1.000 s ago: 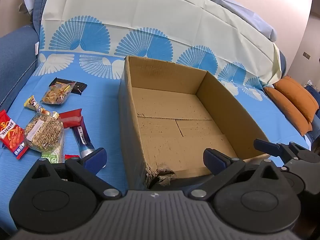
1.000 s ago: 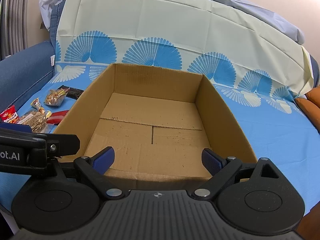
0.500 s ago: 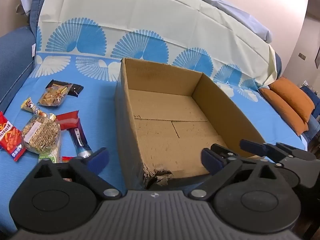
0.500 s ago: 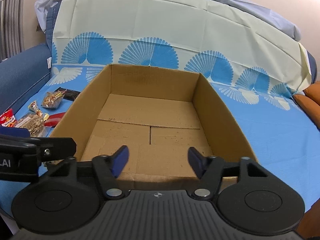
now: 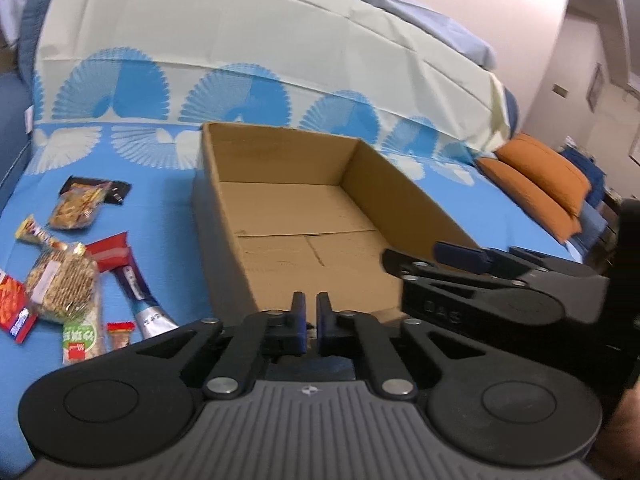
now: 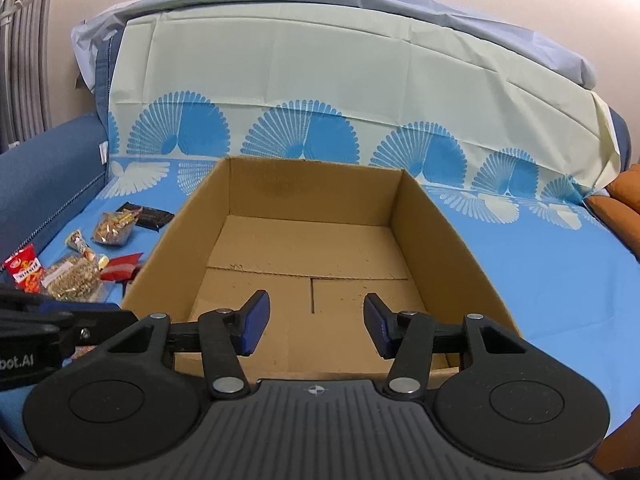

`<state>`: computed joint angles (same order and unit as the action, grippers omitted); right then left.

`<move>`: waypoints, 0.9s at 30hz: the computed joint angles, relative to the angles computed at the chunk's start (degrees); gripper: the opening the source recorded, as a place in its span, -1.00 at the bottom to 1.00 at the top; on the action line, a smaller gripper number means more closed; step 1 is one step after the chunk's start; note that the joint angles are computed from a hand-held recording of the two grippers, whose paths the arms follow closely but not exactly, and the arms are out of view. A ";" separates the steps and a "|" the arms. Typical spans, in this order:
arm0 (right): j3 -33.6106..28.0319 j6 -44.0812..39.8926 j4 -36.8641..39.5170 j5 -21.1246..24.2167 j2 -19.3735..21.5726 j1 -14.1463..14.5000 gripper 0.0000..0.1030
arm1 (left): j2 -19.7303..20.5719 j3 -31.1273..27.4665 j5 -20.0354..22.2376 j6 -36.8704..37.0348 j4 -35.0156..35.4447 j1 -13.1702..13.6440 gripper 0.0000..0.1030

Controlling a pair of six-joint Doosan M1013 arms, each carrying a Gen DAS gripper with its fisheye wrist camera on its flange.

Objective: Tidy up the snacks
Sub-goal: 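Move both tools from the box toward the scattered snacks, then lower the left tool to the red spicy-strip packet while the right tool approaches the white-green bag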

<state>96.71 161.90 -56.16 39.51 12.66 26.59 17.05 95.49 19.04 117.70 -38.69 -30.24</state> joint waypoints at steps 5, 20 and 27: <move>-0.65 -0.29 0.56 0.35 0.26 0.43 -0.12 | -0.85 -0.83 2.71 5.16 -2.40 1.16 -0.93; -4.47 -7.20 8.18 -16.12 2.68 2.32 -0.19 | 2.19 -5.73 4.30 -24.54 10.15 13.85 -0.86; -9.29 -23.25 21.62 -18.10 7.14 4.00 -0.16 | 4.38 -5.95 5.54 -49.84 25.31 15.29 -0.33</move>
